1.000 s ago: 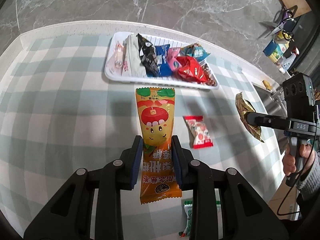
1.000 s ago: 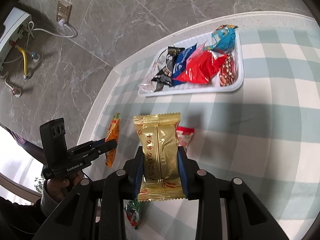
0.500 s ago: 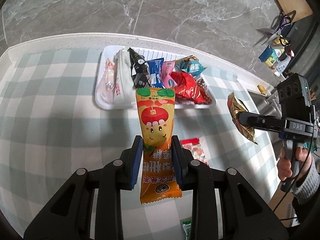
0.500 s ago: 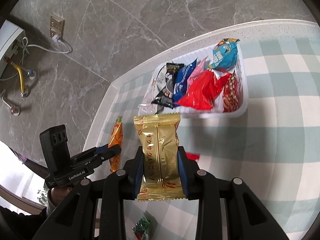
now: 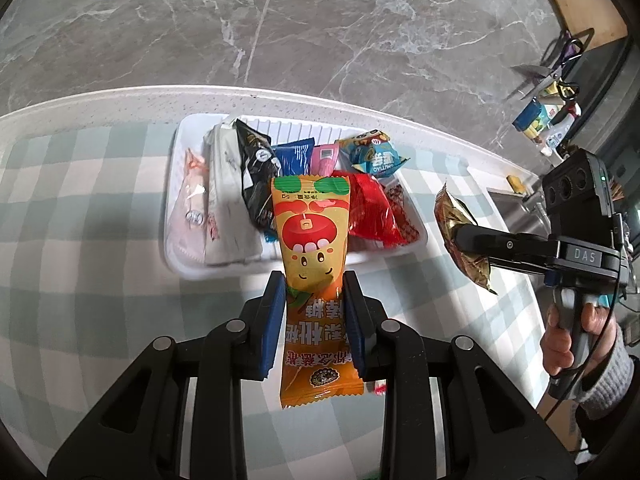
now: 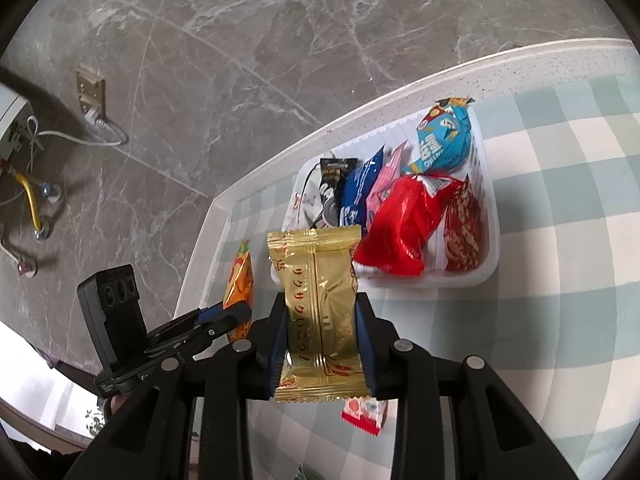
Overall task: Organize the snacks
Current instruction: 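Carry the orange-yellow packet and gold packet over the white tray, then lower both packets into the white tray and open both tools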
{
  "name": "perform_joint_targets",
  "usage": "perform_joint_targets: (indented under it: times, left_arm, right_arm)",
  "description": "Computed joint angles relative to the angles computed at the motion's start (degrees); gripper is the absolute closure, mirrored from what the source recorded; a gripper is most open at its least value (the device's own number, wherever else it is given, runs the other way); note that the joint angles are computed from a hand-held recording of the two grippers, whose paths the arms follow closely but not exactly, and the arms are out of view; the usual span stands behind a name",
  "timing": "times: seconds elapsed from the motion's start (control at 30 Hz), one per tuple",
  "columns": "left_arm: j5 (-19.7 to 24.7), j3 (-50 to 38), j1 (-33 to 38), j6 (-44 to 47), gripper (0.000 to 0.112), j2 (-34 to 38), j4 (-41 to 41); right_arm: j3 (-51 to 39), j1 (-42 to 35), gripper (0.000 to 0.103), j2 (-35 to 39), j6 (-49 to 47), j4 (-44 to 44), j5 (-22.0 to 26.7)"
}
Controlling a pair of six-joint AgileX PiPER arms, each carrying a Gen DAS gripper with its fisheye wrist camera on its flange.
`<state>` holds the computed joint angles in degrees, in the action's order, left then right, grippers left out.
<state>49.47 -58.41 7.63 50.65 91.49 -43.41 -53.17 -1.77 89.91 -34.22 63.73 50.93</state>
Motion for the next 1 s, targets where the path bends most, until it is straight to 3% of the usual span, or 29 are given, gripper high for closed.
perform_joint_targets:
  times: [1.0]
  left_arm:
    - [-0.63,-30.13,-10.60,-15.02,0.086,25.88,7.59]
  right_arm:
    - [-20.81,3.37,0.068,18.76,12.61,-8.69,-7.02]
